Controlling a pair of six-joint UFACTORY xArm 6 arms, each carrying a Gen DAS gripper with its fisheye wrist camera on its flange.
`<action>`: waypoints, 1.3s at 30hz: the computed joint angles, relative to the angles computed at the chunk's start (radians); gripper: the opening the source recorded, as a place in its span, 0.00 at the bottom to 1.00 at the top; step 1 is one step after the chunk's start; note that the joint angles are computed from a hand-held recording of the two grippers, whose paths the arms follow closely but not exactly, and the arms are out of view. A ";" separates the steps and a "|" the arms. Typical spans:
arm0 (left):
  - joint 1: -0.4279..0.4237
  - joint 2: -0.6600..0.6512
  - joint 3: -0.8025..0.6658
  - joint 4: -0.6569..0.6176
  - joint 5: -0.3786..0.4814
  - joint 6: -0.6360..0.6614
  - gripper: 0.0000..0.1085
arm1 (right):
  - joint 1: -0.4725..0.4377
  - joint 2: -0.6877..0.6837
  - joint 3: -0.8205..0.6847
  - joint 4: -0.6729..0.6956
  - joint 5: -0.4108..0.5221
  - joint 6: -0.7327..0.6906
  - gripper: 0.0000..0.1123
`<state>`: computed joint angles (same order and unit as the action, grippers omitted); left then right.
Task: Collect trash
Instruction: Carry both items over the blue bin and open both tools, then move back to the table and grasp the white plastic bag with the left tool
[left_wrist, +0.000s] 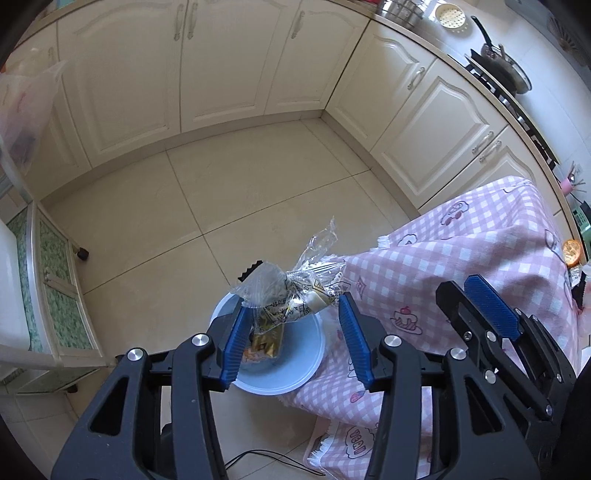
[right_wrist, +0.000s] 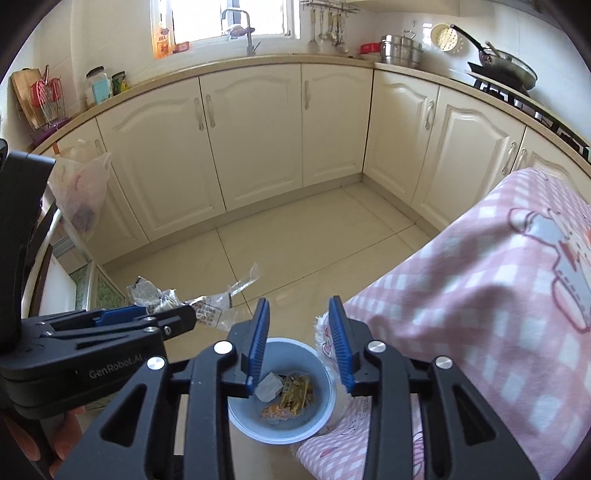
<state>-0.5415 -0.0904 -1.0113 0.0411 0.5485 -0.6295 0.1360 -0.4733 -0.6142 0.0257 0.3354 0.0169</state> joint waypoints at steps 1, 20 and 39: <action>-0.003 -0.001 -0.004 0.007 0.001 -0.003 0.46 | -0.004 -0.007 0.002 0.003 0.001 -0.002 0.30; -0.072 -0.171 0.001 0.212 0.036 -0.179 0.53 | -0.047 -0.254 0.021 -0.021 0.088 0.013 0.31; -0.385 0.076 -0.396 0.342 0.065 -0.170 0.58 | -0.695 -0.509 0.003 0.384 0.284 -0.439 0.36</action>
